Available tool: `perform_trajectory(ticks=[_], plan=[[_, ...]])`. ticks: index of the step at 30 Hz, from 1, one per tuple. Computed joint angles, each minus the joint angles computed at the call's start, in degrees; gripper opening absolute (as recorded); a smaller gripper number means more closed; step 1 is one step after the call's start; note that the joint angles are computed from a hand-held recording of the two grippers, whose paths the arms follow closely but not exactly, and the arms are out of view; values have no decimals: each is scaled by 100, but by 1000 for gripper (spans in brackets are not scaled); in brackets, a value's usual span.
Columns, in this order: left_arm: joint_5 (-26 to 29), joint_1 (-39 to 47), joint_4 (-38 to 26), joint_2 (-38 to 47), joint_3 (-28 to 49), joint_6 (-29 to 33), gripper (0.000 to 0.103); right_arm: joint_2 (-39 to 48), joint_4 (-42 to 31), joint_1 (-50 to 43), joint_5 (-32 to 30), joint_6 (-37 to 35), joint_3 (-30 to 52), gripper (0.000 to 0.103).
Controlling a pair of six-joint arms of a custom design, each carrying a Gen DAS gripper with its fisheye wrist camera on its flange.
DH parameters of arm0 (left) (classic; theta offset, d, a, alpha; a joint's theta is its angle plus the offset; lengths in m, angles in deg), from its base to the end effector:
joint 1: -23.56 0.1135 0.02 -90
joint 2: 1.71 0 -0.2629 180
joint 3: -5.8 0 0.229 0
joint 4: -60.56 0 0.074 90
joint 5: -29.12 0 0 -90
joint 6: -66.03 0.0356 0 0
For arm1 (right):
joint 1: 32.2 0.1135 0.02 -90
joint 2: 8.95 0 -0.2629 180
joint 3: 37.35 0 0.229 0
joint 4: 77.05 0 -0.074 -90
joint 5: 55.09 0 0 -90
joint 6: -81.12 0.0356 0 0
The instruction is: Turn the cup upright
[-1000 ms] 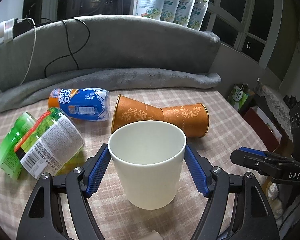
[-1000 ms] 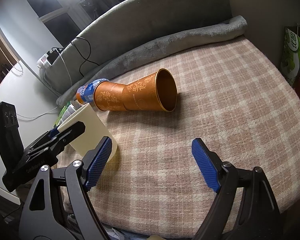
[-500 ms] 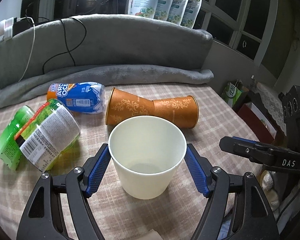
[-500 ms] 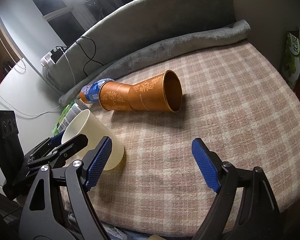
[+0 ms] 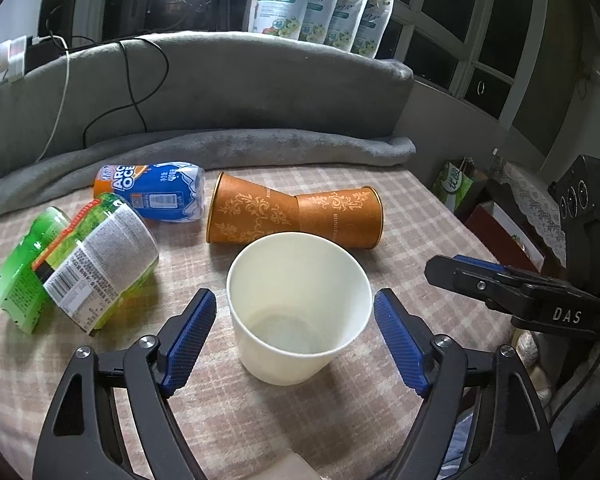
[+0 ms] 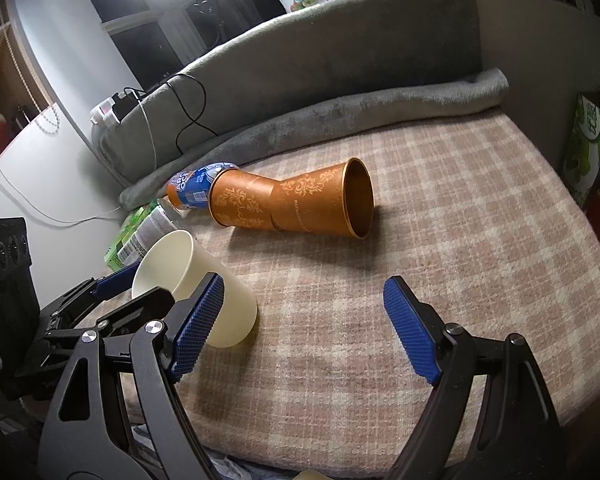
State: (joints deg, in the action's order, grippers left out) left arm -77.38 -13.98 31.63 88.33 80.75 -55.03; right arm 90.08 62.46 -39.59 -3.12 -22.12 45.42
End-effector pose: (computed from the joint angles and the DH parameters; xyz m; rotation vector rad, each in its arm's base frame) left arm 0.2591 -0.1864 0.2416 -0.0113 2.3158 -0.2758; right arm 0.3371 -0.0216 0.2237 -0.3658 2.3631 0.6793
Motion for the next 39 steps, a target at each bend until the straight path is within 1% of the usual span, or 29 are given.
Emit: perform_trajectory(ticks=[8,11,17,20,23,26,27,28,30,36,39], plan=[[-188,-127,-55,-301,-173,-48,82,-327,440,97,181,3,-314,85],[-340,-185,-100,-461,-225,-82,82,-449,616,119,247,14,-426,89],[-718,-293,-145,-954,-509,-139,83,-765,1032,197,451,-10,-736,90],[-1039,-322,-240,-1223,-682,-224,83,-882,1211,241,539,10,-850,90],[-1472,-360,-284,-1507,-874,-325,83,-1010,1403,272,602,55,-979,90],[-2157,-479,-278,-1704,-1004,-361,83,-1156,1660,327,721,142,-1128,90],[-2460,-543,-260,-1764,-1044,-352,83,-1191,1724,336,744,166,-1162,92],[-2621,-576,-233,-1799,-1065,-328,84,-1233,1819,346,767,204,-1210,98],[-2894,-617,-217,-1844,-1077,-307,85,-1326,2037,357,806,295,-1329,99],[-3537,-741,-144,-1877,-1110,-334,85,-1555,2520,421,1050,479,-1573,99],[-3670,-762,-157,-1888,-1112,-373,85,-1630,2724,470,1194,563,-1653,99]])
